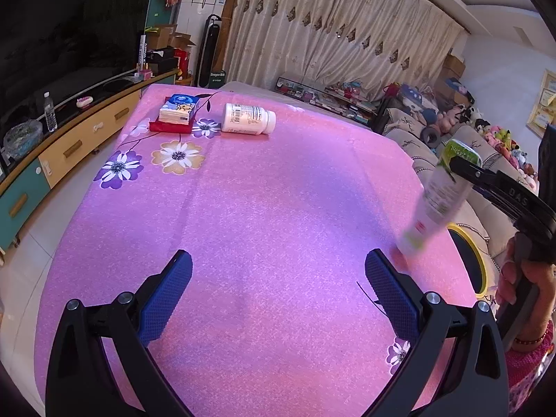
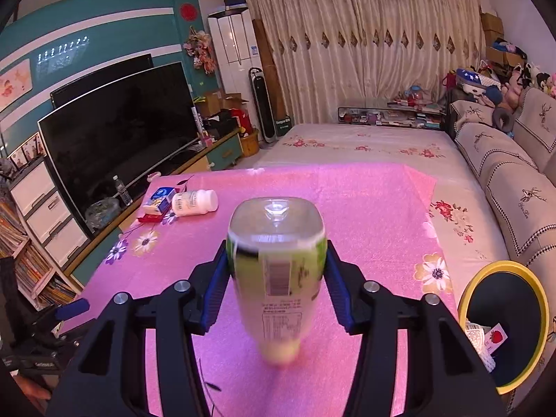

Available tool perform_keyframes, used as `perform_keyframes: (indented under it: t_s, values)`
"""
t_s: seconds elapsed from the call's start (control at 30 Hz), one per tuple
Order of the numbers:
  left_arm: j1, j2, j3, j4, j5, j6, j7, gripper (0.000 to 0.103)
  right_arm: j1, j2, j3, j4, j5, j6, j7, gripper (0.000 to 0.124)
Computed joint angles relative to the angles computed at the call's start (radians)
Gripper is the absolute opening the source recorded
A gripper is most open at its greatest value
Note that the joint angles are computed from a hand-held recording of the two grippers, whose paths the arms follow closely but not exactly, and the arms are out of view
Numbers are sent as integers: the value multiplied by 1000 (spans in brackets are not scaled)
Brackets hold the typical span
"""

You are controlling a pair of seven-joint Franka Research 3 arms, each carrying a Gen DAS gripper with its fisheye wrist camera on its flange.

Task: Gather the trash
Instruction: 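Carry the drink bottle over the yellow bin and open the right tool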

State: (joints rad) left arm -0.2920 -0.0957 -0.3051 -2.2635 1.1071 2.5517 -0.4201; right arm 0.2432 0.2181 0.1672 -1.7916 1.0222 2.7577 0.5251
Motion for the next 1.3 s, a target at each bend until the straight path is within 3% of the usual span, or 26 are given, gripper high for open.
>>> perform_keyframes:
  t_s: [0.23,0.77,1.17,1.3]
  values:
    - [-4,-15,-6,-6,0,-14,1,98,-7,-60,-10,-69,70,-50,-61,50]
    - [-5,-3,-7,10,-24,-24,32,98,-13,-57,-39,-63,104,-46,-65,49]
    - [-36,75,4,105,-30,-54,93,98,-107,-30,-86,-22,120,57,2,50]
    - [-54,101,9,136,-35,-66,117,98,-132,29,-113,11,17,126,122,50]
